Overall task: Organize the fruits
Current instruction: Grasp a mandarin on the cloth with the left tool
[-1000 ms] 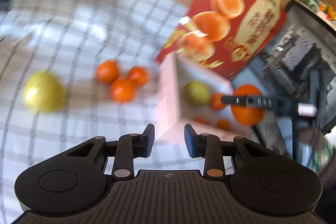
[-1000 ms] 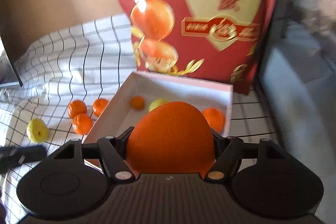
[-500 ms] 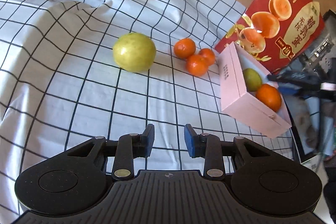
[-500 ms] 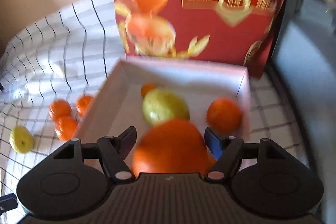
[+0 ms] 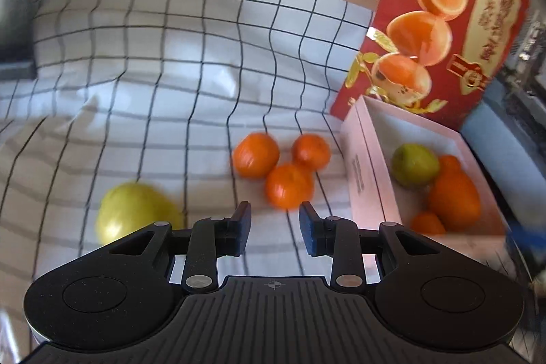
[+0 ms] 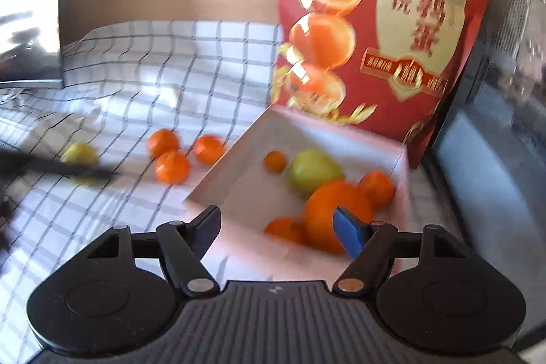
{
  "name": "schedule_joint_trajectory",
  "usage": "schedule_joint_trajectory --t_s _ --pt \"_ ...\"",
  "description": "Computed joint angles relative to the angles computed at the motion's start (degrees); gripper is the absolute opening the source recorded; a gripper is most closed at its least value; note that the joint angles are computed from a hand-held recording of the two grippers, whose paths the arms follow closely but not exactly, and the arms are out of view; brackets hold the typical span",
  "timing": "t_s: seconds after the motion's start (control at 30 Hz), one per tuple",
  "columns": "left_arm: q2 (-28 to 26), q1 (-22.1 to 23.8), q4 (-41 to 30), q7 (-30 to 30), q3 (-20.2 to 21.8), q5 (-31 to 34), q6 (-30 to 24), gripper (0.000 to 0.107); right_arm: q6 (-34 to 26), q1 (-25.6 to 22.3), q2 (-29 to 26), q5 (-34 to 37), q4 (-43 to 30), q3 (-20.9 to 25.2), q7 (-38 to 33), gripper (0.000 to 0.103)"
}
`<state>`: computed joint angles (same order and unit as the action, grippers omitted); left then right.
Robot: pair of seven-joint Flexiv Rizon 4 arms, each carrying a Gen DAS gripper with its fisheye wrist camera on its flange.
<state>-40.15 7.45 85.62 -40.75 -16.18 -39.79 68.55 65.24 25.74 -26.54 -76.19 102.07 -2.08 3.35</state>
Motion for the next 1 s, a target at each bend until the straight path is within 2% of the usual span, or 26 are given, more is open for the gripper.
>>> schedule_joint_trajectory --t_s 0.1,0.23,0.3,0.4,0.53,0.8,1.0 --pt "-3.5 -3.3 -5.0 -3.7 2.3 3.2 -0.2 0.035 -0.4 0.8 0.8 0.9 2.2 1.1 2.1 0.073" --pt "-6.4 -6.3 -8.6 -7.5 5.1 8.7 1.3 0.035 -4.6 2.4 1.8 3.0 4.6 2.5 0.6 0.073" --pt "-7.1 -6.2 -9.0 -7.5 4.5 10.3 2.7 0.049 -6.2 2.6 2.4 4.0 5.7 2.9 0.6 0.073" --pt "-7.8 -6.0 -10.0 -8.5 3.8 11.7 1.5 0.052 -6.9 2.2 3.2 6.0 7.6 3.6 1.9 0.073" --pt "-8.6 -5.9 -11.2 -9.0 3.3 12.5 -0.7 0.052 -7.0 1.7 3.8 9.0 9.4 4.4 3.0 0.073" --pt "-9.9 -5.0 -13.6 -8.2 1.8 11.6 -4.4 0.046 -6.3 1.8 4.1 9.4 10.5 4.4 3.6 0.073" --pt "-6.9 -2.1 -8.4 -4.2 -0.5 8.3 -4.5 0.045 -5.2 1.6 3.8 8.7 10.3 4.0 3.2 0.073"
